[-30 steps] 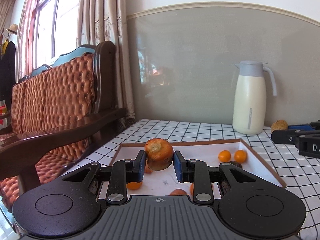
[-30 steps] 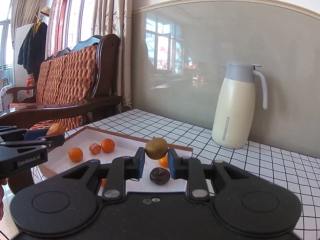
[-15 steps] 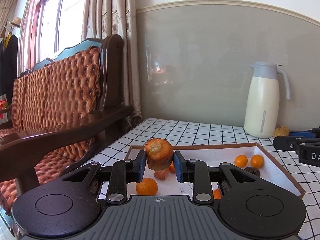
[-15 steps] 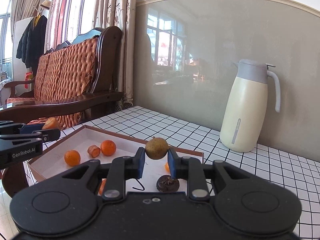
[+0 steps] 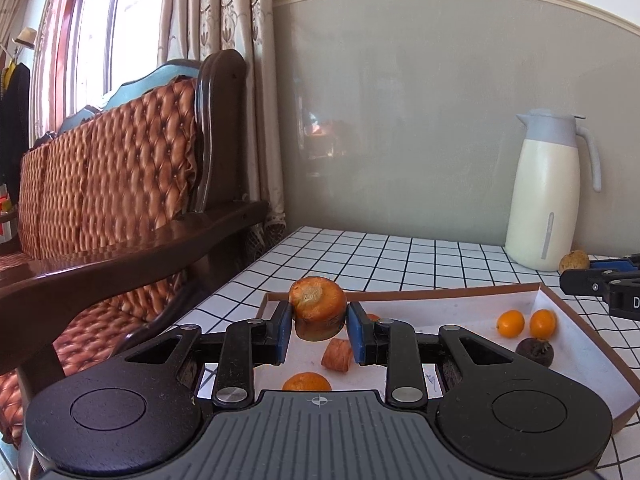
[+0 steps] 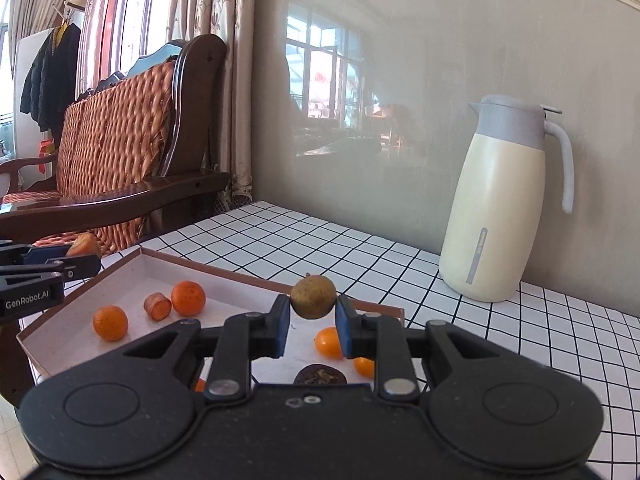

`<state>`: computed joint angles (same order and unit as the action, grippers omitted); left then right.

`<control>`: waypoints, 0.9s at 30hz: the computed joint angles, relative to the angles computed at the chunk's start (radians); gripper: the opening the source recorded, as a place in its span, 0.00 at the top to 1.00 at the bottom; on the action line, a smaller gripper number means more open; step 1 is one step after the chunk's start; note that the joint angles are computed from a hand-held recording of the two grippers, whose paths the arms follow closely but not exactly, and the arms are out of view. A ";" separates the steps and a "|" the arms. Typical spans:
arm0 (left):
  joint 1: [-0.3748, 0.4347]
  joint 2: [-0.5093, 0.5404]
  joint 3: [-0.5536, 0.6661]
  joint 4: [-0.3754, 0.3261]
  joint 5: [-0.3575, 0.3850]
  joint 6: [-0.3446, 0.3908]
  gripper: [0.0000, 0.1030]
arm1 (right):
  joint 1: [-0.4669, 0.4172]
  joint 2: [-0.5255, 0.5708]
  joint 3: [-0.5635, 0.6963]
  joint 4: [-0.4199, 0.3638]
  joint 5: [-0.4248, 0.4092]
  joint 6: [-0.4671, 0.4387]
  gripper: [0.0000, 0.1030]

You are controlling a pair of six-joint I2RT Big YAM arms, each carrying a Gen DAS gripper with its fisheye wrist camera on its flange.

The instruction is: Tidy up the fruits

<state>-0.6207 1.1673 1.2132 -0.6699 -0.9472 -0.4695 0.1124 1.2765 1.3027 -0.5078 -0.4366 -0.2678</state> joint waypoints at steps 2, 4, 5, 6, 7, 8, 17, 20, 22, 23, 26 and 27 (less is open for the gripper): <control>0.017 0.007 0.003 0.006 0.018 0.006 0.71 | 0.000 0.017 0.017 -0.005 0.003 0.002 0.84; 0.036 0.012 0.002 0.014 0.040 0.012 0.71 | 0.003 0.038 0.035 -0.010 0.006 0.006 0.84; 0.043 0.016 0.003 0.016 0.043 0.016 0.71 | 0.004 0.045 0.040 -0.009 0.009 0.007 0.84; 0.051 0.021 0.005 0.017 0.053 0.021 0.71 | 0.003 0.054 0.047 -0.013 0.008 0.008 0.84; 0.059 0.025 0.007 0.019 0.062 0.024 0.71 | 0.004 0.063 0.055 -0.018 0.008 0.009 0.84; 0.064 0.029 0.008 0.020 0.067 0.027 0.71 | 0.005 0.070 0.061 -0.020 0.009 0.011 0.84; 0.108 0.060 0.020 0.027 0.103 0.022 0.70 | 0.017 0.138 0.126 -0.063 0.019 0.008 0.84; 0.118 0.056 0.011 0.039 0.125 0.030 0.70 | 0.014 0.160 0.160 -0.126 0.010 -0.022 0.68; 0.115 0.050 0.001 0.055 0.123 0.025 0.34 | 0.013 0.131 0.101 -0.012 0.059 0.022 0.25; 0.106 0.048 -0.007 0.075 0.094 0.026 0.11 | 0.010 0.117 0.075 0.039 0.073 0.046 0.12; 0.086 0.038 -0.030 0.147 0.055 0.100 0.00 | -0.001 0.125 0.090 0.016 0.052 0.056 0.16; 0.086 0.039 -0.029 0.146 0.055 0.098 0.00 | -0.002 0.121 0.083 0.028 0.052 0.060 0.16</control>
<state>-0.5345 1.2063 1.1840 -0.5236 -0.8927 -0.3719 0.1102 1.3979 1.3861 -0.4795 -0.3845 -0.2073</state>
